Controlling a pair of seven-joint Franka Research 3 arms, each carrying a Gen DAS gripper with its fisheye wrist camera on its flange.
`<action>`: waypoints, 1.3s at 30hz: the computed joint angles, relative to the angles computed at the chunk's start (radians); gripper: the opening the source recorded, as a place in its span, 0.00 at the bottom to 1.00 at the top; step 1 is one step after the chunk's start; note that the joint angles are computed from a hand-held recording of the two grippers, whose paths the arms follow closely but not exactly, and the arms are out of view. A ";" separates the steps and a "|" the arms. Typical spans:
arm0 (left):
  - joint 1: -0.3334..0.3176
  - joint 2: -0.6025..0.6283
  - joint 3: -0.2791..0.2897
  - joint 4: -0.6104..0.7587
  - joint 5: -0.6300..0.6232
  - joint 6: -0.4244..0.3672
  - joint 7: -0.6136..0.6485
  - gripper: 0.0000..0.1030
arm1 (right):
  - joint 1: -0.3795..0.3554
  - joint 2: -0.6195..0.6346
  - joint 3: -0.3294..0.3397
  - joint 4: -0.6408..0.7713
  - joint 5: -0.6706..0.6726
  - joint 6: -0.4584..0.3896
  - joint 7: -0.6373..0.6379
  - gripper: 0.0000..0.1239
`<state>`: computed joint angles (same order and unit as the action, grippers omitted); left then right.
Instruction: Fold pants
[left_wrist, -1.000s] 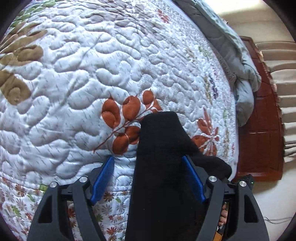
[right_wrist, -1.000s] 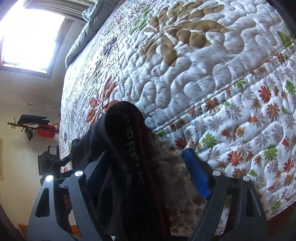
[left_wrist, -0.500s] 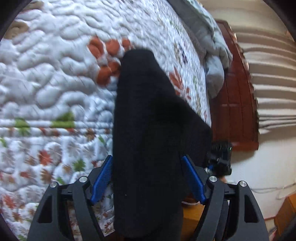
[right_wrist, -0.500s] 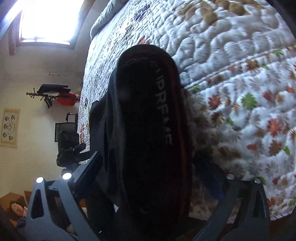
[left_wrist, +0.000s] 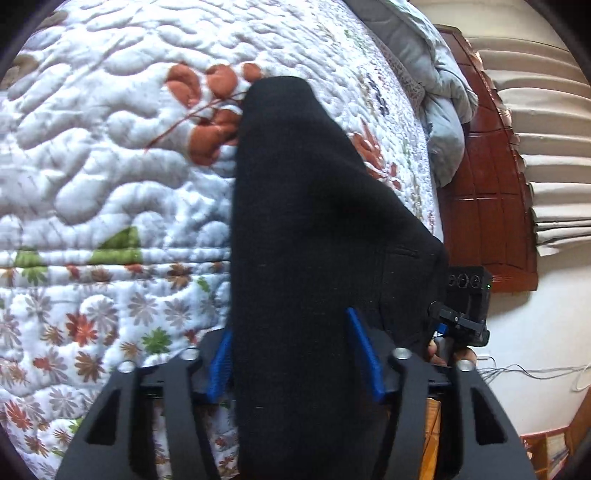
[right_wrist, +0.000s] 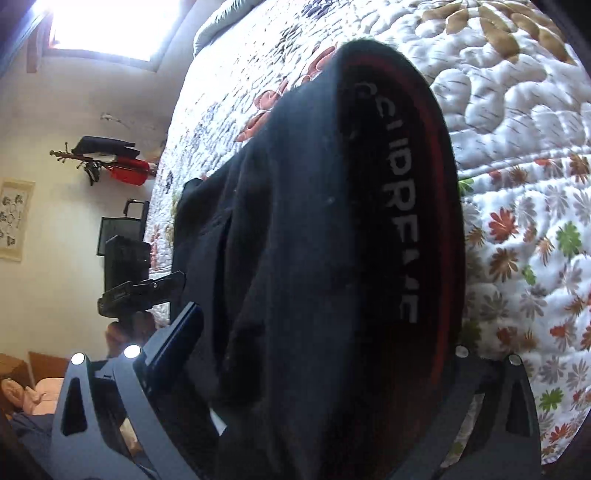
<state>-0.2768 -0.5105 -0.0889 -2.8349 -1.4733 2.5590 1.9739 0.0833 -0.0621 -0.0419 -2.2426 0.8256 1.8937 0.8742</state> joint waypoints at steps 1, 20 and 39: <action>0.001 -0.002 0.002 -0.004 -0.005 -0.001 -0.002 0.48 | -0.001 0.000 -0.001 -0.001 0.010 0.003 0.011 0.78; -0.090 -0.071 -0.003 -0.009 0.165 0.142 -0.213 0.28 | 0.004 -0.149 -0.021 -0.058 -0.019 0.057 0.058 0.24; 0.002 -0.339 0.231 -0.083 0.622 0.072 -0.368 0.27 | 0.152 -0.122 0.064 0.057 -0.006 0.142 0.151 0.23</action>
<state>-0.2749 -0.8493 0.1421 -2.9178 -0.8518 2.6313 1.6061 0.2355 -0.1843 0.0220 -2.1854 0.8196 2.0359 1.0252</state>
